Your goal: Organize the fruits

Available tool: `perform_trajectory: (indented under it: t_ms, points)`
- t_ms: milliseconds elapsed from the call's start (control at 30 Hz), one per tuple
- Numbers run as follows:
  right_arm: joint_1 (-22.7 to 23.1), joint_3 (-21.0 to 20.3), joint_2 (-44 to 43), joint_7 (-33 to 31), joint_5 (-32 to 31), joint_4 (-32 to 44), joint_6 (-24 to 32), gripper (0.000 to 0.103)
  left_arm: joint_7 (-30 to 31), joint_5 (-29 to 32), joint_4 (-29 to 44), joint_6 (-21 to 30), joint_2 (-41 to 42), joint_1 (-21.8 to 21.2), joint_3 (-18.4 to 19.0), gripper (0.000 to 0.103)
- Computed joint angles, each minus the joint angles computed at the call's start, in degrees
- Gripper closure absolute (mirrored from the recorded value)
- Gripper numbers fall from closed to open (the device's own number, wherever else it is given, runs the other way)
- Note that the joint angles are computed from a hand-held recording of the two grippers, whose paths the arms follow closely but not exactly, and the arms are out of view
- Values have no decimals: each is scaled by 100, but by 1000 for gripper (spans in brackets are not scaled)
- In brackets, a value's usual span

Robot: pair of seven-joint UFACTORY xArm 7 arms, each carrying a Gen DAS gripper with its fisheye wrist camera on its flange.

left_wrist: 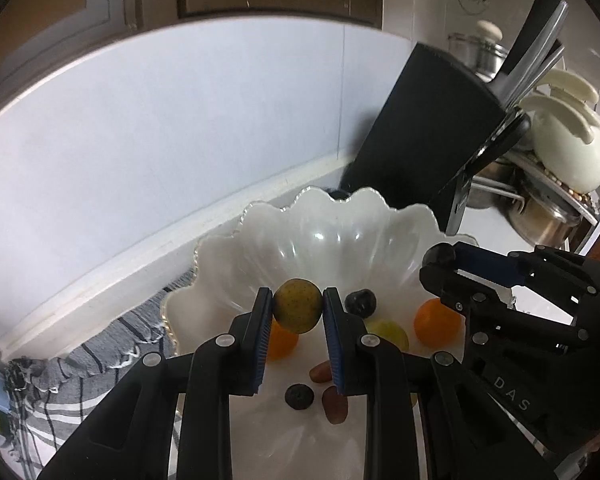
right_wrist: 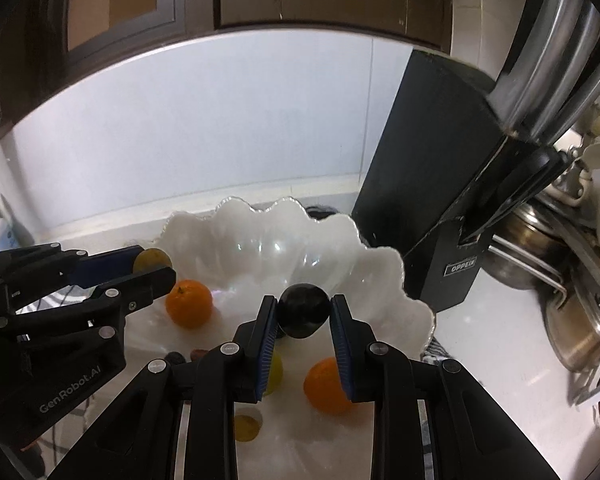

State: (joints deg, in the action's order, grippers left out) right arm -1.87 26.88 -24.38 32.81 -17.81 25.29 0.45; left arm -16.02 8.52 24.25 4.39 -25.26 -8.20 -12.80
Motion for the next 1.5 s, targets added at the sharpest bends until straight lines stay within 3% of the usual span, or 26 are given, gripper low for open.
perform_trajectory:
  t_ms: [100,167,267,400,467,633,833,1133,1500]
  points:
    - [-8,-26,127,11,3,43,34,74,49,-32,76,-14,163,-69,65,74]
    - [52,-98,180,22,22,55,84,73,-59,48,68,-90,175,118,-94,62]
    - [6,-90,205,130,-10,58,124,60,-99,50,20,-111,103,123,-66,56]
    - [-43,-37,-43,284,-100,-51,161,59,-349,111,-88,94,-188,337,-209,52]
    - [43,-86,-237,321,-68,-156,174,59,-480,104,-225,213,-468,367,-222,45]
    - [440,-249,-967,364,140,-551,292,48,-888,194,-739,646,-1646,493,-434,37]
    - [1018,-320,-2105,494,407,-1055,601,37,-1212,298,-1307,1450,-3432,242,-525,21]
    - [2052,-90,-4379,1055,599,-1545,2068,25,-1385,336,-1699,3109,-5856,-623,-622,3]
    - [3369,478,-6381,1811,626,-1543,4402,21,-1331,192,-1725,4846,-7660,-1739,-1161,0]
